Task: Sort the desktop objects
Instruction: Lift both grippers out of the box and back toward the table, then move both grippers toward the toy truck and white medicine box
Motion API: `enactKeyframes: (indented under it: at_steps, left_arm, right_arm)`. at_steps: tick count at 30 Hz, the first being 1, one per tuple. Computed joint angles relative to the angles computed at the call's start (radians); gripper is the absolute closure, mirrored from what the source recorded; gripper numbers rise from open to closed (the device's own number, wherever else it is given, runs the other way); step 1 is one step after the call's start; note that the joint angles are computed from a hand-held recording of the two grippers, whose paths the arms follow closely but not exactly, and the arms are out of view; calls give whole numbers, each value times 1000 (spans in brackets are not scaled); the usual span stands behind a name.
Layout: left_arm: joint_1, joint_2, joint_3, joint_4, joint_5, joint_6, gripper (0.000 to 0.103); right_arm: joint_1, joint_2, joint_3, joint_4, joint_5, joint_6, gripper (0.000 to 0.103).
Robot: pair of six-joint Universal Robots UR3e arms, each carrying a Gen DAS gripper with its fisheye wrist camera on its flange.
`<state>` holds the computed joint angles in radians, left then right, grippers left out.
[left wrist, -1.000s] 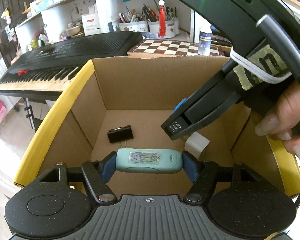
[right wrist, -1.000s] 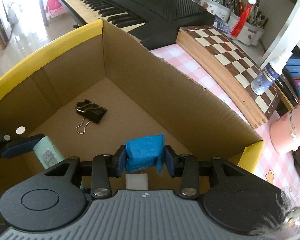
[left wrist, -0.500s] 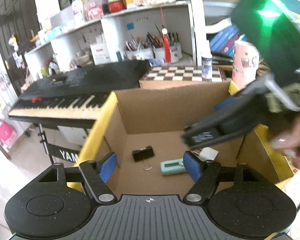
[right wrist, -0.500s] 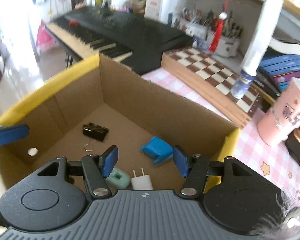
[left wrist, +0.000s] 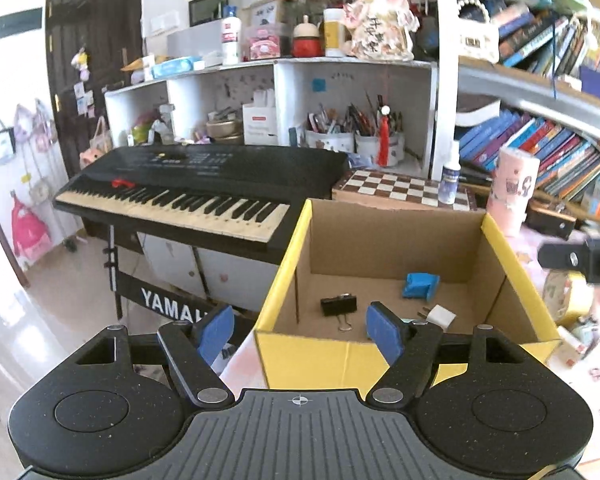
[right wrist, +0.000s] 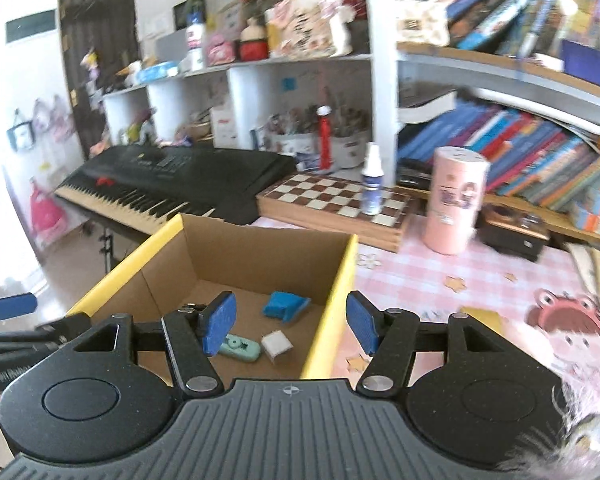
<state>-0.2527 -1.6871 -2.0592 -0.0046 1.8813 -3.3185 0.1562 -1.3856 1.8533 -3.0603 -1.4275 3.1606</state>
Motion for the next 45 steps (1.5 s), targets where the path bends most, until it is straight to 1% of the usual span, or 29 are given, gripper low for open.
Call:
enactKeyframes:
  at_steps: [2,4,8,12,17,23,27,35,39,45]
  left_arm:
    - [17,54,-52,13,-31,-7,28]
    - [23,95,-93,25,-42,-10,28]
    - [31,172,-176,47,-45,-10,28]
    - [21,228,-254,69,-28,-19,27]
    - [30,340,-363,49,-51,-29,27]
    - [12,485,-470,-6,-32,-23,27]
    - [-1,572,-522,-53,-38,-21,27]
    - [-44,652,-558,-149,-46,22,24]
    - [-40,707,-578,-192,-78,24,24]
    - [-74,726,-590,-219,-85,22,24]
  right_arm:
    - [12,-44,58,-20,-23,4,37]
    - [30,-84,107,-38,-63,9,37]
    - [98,-144,204,-96,-189,68,35]
    - [190,-163,266,-140,-318,134,34]
    - [303,-185,340,-156,-427,174,34]
    - [413,-204,380,-128,-491,229,34]
    - [490,-215,402,-119,-547,263,30]
    - [604,-228,405,-22,-628,342,23]
    - [646,-234,411,10,-656,378,22]
    - [691,-262,430,51,-703,428,22]
